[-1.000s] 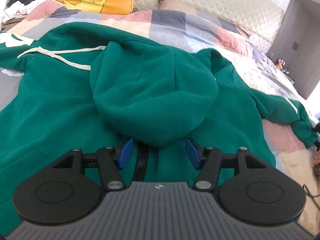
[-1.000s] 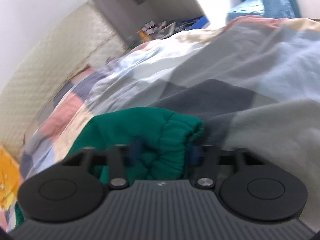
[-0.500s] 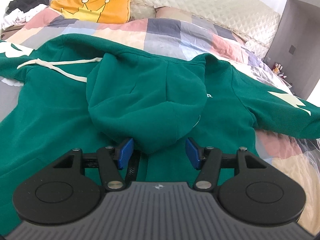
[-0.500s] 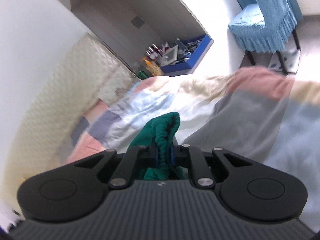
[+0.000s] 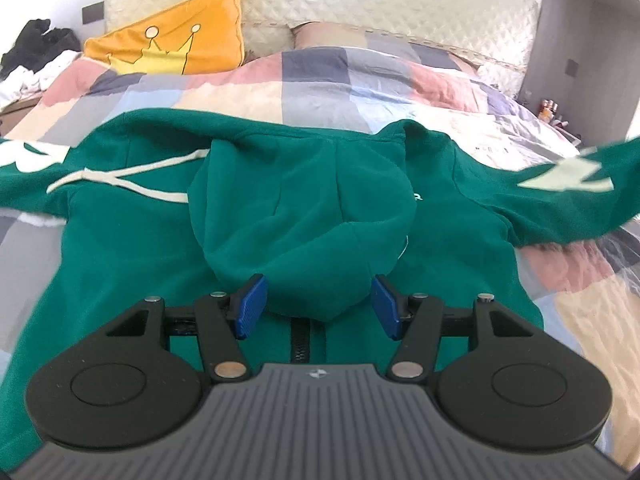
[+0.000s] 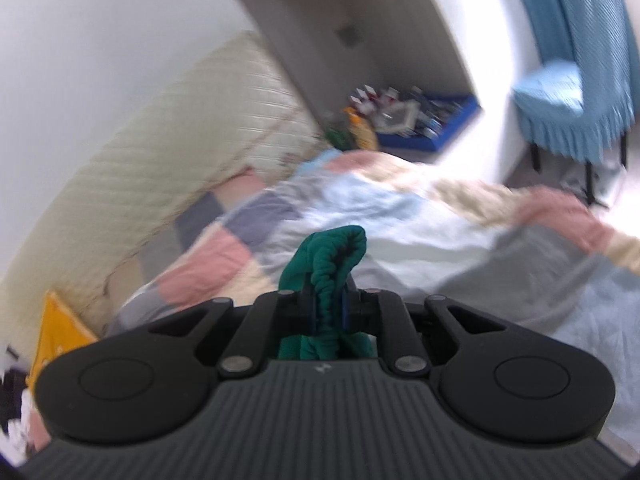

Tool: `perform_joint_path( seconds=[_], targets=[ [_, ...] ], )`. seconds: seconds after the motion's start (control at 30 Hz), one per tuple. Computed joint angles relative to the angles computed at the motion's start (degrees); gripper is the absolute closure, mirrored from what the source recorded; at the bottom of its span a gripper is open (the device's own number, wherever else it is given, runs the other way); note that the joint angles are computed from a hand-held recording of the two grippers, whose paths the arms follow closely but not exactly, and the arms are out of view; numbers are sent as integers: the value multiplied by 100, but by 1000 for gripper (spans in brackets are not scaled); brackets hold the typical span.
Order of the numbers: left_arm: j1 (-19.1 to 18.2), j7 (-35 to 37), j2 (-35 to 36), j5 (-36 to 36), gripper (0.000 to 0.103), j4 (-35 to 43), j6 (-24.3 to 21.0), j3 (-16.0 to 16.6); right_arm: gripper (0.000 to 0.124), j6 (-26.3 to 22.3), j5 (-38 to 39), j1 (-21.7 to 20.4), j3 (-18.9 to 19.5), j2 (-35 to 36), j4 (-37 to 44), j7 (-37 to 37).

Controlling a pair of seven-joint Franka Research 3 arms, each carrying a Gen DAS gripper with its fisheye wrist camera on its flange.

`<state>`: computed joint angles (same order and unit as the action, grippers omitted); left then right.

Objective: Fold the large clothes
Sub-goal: 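Grasp the green hoodie sleeve cuff with the right gripper and lift it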

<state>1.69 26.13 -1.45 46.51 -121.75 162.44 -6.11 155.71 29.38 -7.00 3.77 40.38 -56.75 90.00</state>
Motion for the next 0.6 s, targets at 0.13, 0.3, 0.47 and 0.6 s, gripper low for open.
perform_joint_path(
  seconds=[0.13, 0.3, 0.47, 0.6],
  targets=[
    [53, 438, -304, -290, 40, -318, 308, 37, 110, 39, -85, 268, 24, -869, -643, -206],
    [273, 640, -805, -532, 40, -785, 762, 83, 110, 136, -182, 740, 2, -1857, -1437, -427],
    [650, 745, -1298, -897, 40, -1268, 1240, 41, 110, 199, -394, 1353, 33, -2545, -1980, -587],
    [708, 996, -1674, -1540, 40, -1662, 1507, 215, 110, 340, -434, 1844, 213, -2871, -2327, -869]
  ],
)
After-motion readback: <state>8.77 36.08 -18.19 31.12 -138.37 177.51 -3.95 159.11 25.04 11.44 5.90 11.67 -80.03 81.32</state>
